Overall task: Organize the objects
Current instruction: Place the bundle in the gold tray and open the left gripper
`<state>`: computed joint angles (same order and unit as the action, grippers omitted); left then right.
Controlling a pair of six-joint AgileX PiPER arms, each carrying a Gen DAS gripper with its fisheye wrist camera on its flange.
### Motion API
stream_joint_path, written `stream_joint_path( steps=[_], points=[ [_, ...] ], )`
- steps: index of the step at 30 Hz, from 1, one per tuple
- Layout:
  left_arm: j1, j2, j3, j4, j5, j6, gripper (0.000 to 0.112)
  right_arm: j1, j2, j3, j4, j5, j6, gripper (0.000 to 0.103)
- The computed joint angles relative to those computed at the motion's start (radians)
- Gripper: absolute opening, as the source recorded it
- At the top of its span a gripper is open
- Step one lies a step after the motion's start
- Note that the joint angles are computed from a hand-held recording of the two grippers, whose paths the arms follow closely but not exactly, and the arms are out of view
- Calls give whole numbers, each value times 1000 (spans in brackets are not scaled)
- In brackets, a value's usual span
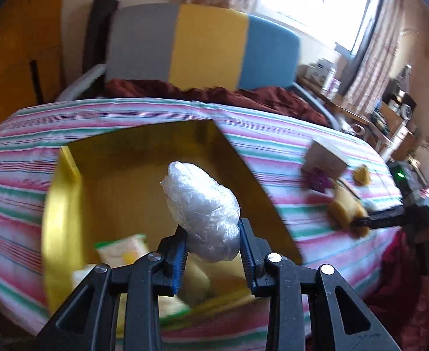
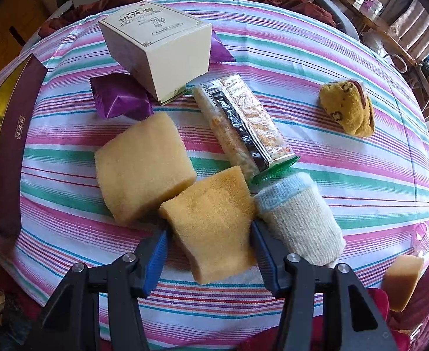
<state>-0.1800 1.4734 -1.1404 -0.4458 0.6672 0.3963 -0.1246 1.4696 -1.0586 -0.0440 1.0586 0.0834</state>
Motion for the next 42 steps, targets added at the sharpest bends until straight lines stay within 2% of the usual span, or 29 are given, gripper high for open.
stream_joint_path(
  steps=[5, 10, 14, 18, 22, 24, 35, 42],
  points=[
    [138, 111, -86, 40, 8, 34, 33, 48, -3, 6, -44, 9, 54, 55],
    [189, 219, -154, 86, 8, -8, 35, 92, 2, 7, -88, 19, 103, 55],
    [200, 254, -153, 124, -14, -33, 39, 117, 8, 7, -112, 26, 126, 55],
    [217, 245, -112, 119, -49, -12, 39, 122, 10, 9, -111, 27, 131, 55],
    [239, 214, -65, 73, -66, 25, 50, 128, 11, 10, -115, 28, 138, 55],
    [250, 187, -36, 48, -74, 40, 50, 132, 12, 11, -118, 28, 141, 55],
    [325, 33, 90, -149, -24, 145, 57, 153, -24, 31, -133, 28, 195, 52],
    [336, -15, 126, -168, -8, 178, 59, 199, -122, 86, -77, -1, 219, 50]
  ],
)
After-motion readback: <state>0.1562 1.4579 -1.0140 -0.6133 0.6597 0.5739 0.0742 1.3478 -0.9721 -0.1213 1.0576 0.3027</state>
